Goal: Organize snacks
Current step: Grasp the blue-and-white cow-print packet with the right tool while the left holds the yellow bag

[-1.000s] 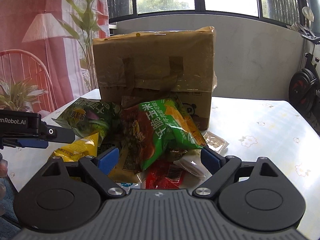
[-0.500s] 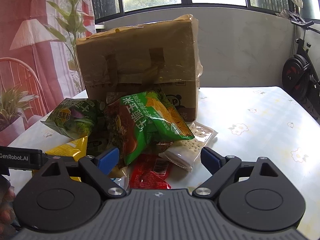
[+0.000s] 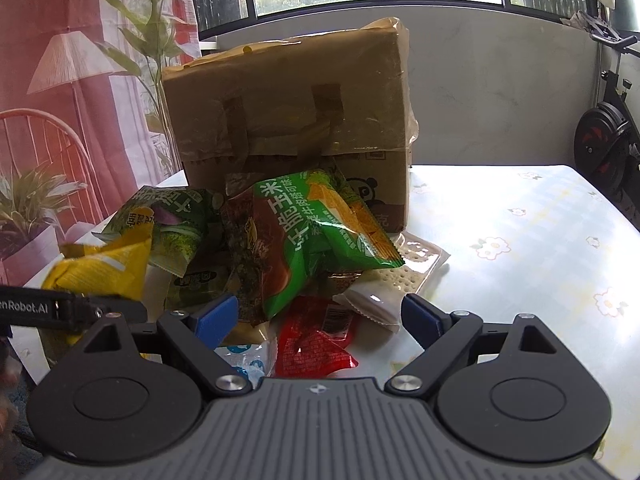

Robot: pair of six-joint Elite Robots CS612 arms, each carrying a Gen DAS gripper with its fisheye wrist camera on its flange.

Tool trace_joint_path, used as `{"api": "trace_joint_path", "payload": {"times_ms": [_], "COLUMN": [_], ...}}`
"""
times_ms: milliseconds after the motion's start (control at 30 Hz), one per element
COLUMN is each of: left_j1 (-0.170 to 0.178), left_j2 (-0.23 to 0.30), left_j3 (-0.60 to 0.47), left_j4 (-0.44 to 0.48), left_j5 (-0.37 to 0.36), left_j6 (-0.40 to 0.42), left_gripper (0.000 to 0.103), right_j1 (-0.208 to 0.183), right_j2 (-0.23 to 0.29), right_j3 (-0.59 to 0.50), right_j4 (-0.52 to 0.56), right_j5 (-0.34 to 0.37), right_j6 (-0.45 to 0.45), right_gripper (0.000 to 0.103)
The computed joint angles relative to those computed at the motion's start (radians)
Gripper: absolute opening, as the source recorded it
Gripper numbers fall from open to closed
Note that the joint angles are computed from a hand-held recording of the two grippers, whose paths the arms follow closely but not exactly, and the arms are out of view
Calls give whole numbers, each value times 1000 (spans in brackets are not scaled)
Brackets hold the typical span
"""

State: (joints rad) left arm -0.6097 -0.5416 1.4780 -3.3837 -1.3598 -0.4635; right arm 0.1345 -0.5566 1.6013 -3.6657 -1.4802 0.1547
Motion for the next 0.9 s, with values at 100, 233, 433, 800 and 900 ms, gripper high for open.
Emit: {"api": "trace_joint_path", "payload": {"times_ms": [100, 233, 433, 800, 900], "left_j1": [-4, 1, 10, 14, 13], "left_j2": [-13, -30, -35, -26, -25], "left_j3": [11, 26, 39, 43, 42], "left_j4": [3, 23, 5, -26, -26], "left_j5": [55, 99, 115, 59, 55], "left_j6": [13, 3, -35, -20, -20], "left_gripper": [83, 83, 83, 83, 83], "right_j1": [4, 12, 24, 35, 29], "right_j2": [-2, -5, -5, -4, -5], "right_j3": [0, 2, -5, -17, -14], "right_j4": [22, 49, 96, 191, 191], "right_j5": [20, 52, 100, 85, 100], "right_j6": [-16, -59, -118, -113, -93], "right_gripper": [91, 88, 80, 76, 74]}}
